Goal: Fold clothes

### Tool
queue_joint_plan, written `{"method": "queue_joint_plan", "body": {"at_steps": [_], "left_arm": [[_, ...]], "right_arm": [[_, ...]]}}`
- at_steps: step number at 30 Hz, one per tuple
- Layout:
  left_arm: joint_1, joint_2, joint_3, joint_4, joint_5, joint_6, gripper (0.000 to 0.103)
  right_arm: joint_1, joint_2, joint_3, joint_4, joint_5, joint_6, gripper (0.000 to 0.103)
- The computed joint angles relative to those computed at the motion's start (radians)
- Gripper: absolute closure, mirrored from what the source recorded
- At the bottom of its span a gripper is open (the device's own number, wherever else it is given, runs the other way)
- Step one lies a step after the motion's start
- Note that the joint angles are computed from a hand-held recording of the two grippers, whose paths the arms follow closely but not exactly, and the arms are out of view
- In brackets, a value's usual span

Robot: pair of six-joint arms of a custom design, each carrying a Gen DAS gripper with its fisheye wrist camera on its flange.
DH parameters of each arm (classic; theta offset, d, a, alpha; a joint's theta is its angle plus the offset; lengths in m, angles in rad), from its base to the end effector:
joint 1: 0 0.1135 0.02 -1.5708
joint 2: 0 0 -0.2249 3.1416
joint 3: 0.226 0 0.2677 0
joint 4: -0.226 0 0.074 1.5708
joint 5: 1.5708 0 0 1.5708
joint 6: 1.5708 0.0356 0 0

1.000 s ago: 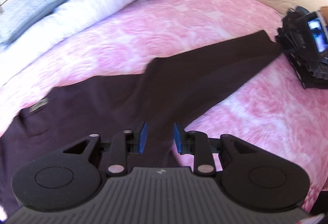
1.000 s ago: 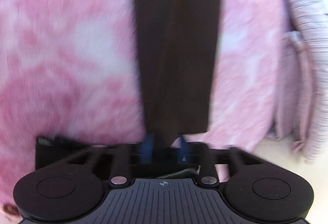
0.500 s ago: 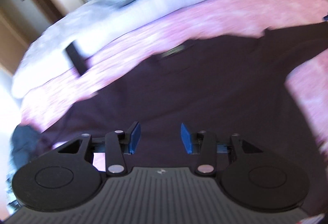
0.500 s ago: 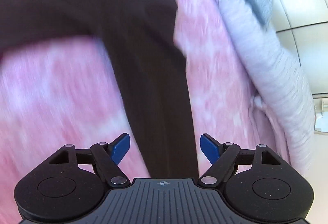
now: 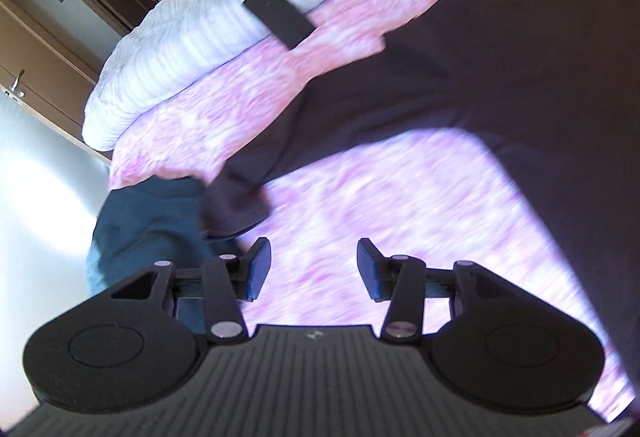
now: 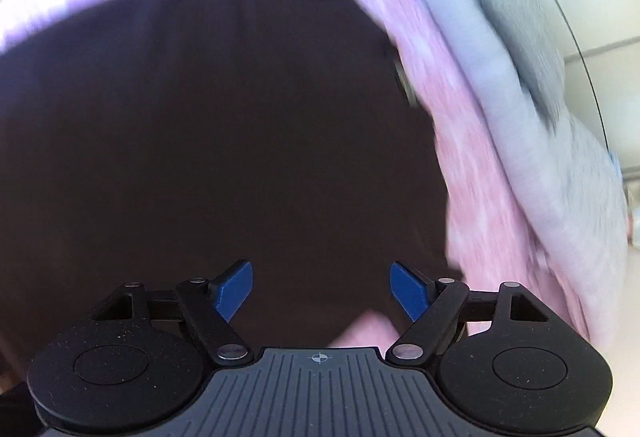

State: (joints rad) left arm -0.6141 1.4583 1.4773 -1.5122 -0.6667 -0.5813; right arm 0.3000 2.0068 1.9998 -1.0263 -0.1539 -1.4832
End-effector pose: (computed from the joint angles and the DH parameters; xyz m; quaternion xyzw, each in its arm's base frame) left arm 0.2271 -0.1332 0.3002 0.0028 0.9443 0.2496 0.2143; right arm 0.4113 0.1329 0.2817 -0.7607 0.5879 -0.0861 0.2611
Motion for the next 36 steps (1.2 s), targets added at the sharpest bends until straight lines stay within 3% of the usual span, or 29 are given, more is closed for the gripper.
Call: {"method": "queue_joint_plan", "body": {"at_steps": [7,11,14,16,18,21,24,25,26,27,28,30,32,34,36], "left_arm": [[0.065,-0.147,-0.091,-0.052,-0.007,0.136,0.060],[0.135,-0.215,-0.170,0.049,-0.008,0.301,0.060],[0.250,-0.288,-0.289,0.218,0.055,0.481,0.059],[0.369,-0.317,-0.386,0.385,0.144,0.644,0.059],[0.484,-0.299,-0.481,0.580,0.235,0.786,0.057],[0.626,-0.157,-0.558,0.849,0.361,0.930,0.055],[0.679,-0.034,-0.631,1.101,0.340,1.081,0.057],[0.706,-0.029,-0.641,1.133,0.360,1.106,0.059],[0.734,-0.026,-0.647,1.156,0.386,1.127,0.067],[0.762,-0.021,-0.651,1.178,0.413,1.147,0.097],[0.793,-0.033,-0.636,1.147,0.446,1.161,0.098],[0.904,-0.086,-0.560,1.023,0.604,1.155,0.099],[1.051,-0.080,-0.400,0.873,0.787,1.103,0.099],[1.189,0.001,-0.202,0.770,0.897,1.043,0.099],[1.292,0.146,0.013,0.708,0.927,0.975,0.098]], "right_arm": [[0.175,-0.130,-0.113,0.015,-0.053,0.242,0.024],[0.244,-0.197,-0.188,0.018,-0.106,0.370,0.024],[0.284,-0.264,-0.254,0.044,-0.130,0.430,0.024],[0.327,-0.294,-0.292,0.075,-0.109,0.494,0.024],[0.381,-0.309,-0.328,0.121,-0.037,0.564,0.024],[0.482,-0.273,-0.343,0.176,0.145,0.730,0.024],[0.562,-0.180,-0.279,0.135,0.300,0.939,0.024],[0.584,-0.146,-0.251,0.106,0.336,0.989,0.024],[0.606,-0.119,-0.224,0.086,0.356,1.014,0.024],[0.627,-0.099,-0.203,0.075,0.368,1.027,0.024],[0.647,-0.077,-0.181,0.064,0.379,1.039,0.024],[0.684,-0.028,-0.122,0.039,0.396,1.059,0.024],[0.717,0.032,-0.035,0.014,0.416,1.075,0.024],[0.740,0.094,0.063,-0.004,0.423,1.093,0.024],[0.754,0.159,0.159,-0.018,0.421,1.115,0.024]]}}
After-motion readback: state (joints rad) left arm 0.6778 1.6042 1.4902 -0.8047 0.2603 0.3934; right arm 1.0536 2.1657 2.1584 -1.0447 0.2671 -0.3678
